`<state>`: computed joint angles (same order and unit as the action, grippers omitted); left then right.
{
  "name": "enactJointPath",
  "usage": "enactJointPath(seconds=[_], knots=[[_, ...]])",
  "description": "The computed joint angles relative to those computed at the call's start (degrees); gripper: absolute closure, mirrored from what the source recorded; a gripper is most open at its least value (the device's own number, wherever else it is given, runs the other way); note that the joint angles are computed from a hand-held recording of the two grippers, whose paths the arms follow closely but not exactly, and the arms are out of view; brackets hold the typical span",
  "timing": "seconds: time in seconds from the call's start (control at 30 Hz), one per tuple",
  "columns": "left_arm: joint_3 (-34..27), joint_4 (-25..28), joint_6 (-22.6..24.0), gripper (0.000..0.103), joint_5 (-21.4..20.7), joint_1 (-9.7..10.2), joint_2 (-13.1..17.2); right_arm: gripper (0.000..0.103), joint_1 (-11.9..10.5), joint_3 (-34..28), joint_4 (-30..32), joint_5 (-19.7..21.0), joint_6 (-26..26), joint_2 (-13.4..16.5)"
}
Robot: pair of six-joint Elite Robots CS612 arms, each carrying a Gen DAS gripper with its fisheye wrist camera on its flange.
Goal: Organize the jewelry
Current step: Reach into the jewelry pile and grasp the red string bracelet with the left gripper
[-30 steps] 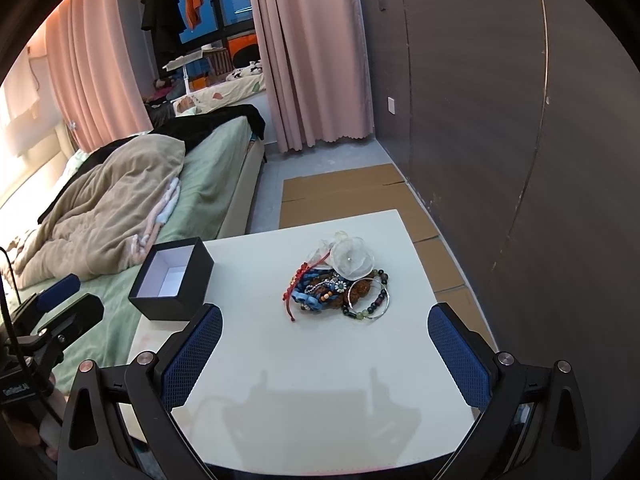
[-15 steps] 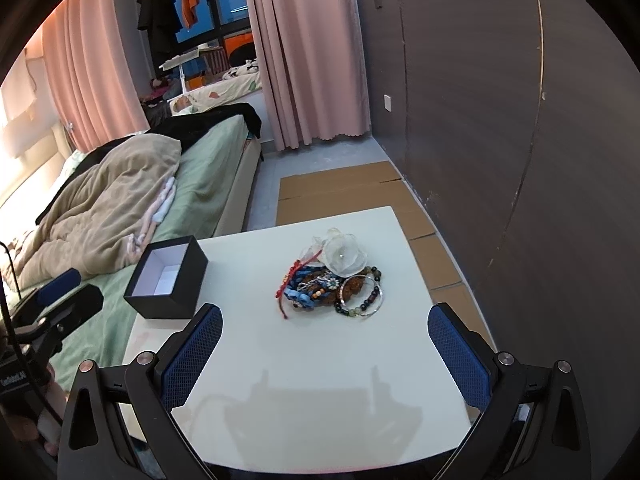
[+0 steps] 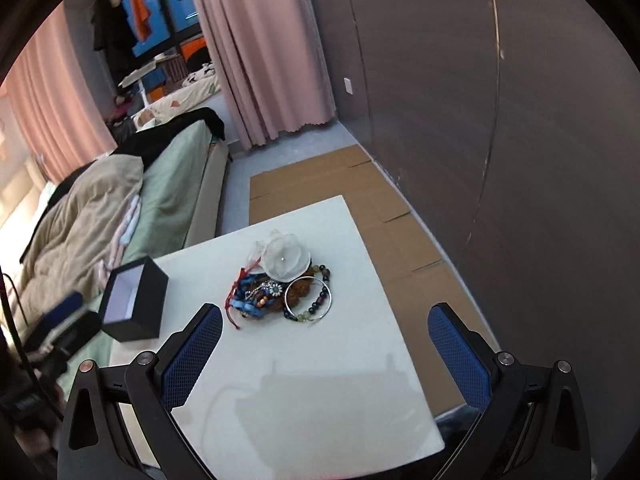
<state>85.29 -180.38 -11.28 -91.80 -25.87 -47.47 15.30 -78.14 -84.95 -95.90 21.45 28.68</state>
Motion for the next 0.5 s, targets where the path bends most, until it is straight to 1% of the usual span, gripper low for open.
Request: enactJointPath(seconds=[0.07, 0.2, 0.27, 0.37, 0.5], knots=[[-1.31, 1.32, -0.46, 0.026, -2.08, 0.3, 0.83, 0.0, -0.16, 0.38, -0.14, 0.42, 0.92, -0.12], [-3.74, 4.25, -0.68, 0.039, -4.21, 0.5, 2.33, 0.003, -0.66, 1.36, -0.88, 2.55, 2.54, -0.4], [-4.95, 5.78, -0.83, 0.043, -5.07, 0.57, 3.04, 0.008, -0.82, 1.85, -0.81, 2.92, 3.21, -0.59], [-6.78, 8.33, -0.63, 0.051, -6.42, 0.65, 4.07, 0.011, -1.32, 2.45, -0.7, 4.48, 4.48, -0.69], [-9.21, 11.29, -0.11, 0.056, -7.7, 0.6, 5.46, 0.018, -1.98, 3.72, 0.19, 6.29, 5.95, -1.08]])
